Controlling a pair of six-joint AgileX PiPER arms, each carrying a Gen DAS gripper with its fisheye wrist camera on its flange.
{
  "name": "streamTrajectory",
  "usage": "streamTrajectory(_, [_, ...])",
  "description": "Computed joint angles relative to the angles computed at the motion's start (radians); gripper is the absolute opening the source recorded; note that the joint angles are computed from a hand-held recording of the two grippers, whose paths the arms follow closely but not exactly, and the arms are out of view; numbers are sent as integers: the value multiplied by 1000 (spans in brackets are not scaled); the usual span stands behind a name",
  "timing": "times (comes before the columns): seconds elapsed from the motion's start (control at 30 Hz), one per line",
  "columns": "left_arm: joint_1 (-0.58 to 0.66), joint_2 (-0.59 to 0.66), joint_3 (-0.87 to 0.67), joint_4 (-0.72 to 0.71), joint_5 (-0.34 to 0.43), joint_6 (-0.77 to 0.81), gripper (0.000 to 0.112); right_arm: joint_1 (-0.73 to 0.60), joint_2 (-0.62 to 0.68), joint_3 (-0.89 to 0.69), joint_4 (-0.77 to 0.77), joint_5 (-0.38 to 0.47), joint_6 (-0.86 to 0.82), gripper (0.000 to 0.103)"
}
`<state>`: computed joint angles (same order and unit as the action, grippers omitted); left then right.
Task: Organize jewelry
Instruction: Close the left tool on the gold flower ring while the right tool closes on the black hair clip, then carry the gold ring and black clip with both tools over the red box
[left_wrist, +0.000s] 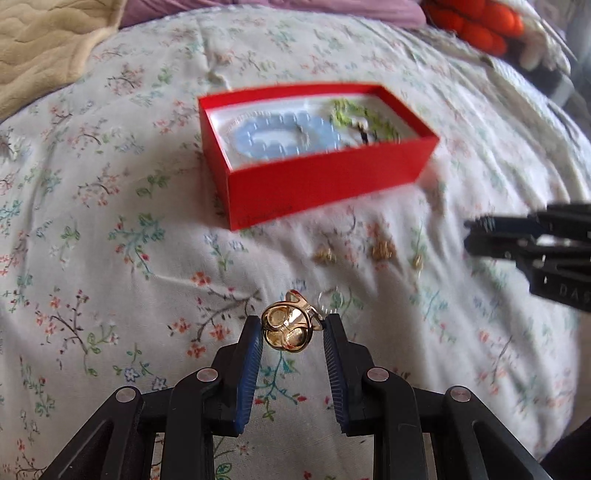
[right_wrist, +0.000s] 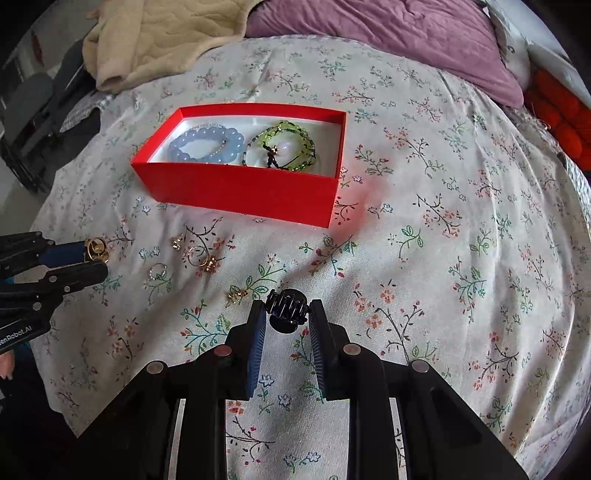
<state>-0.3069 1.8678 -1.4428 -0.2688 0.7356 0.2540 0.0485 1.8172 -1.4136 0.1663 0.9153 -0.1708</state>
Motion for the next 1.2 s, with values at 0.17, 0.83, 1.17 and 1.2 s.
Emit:
streamTrajectory(0.17, [1,-6,-48,1,24,-38,28,-10,0,-56,35,65,23,26])
streamTrajectory(0.83, [7,108,-297,29,69,-215,28,-17,48,-286,50,124,126,26])
streamTrajectory(1.17, [-15,194,-400,8,54,-188,28,-60,156,-393,117,141,157,26])
streamTrajectory(1.2, [-18,205,-412,11,52,-186,28,-62,168,-406,122,142,157,26])
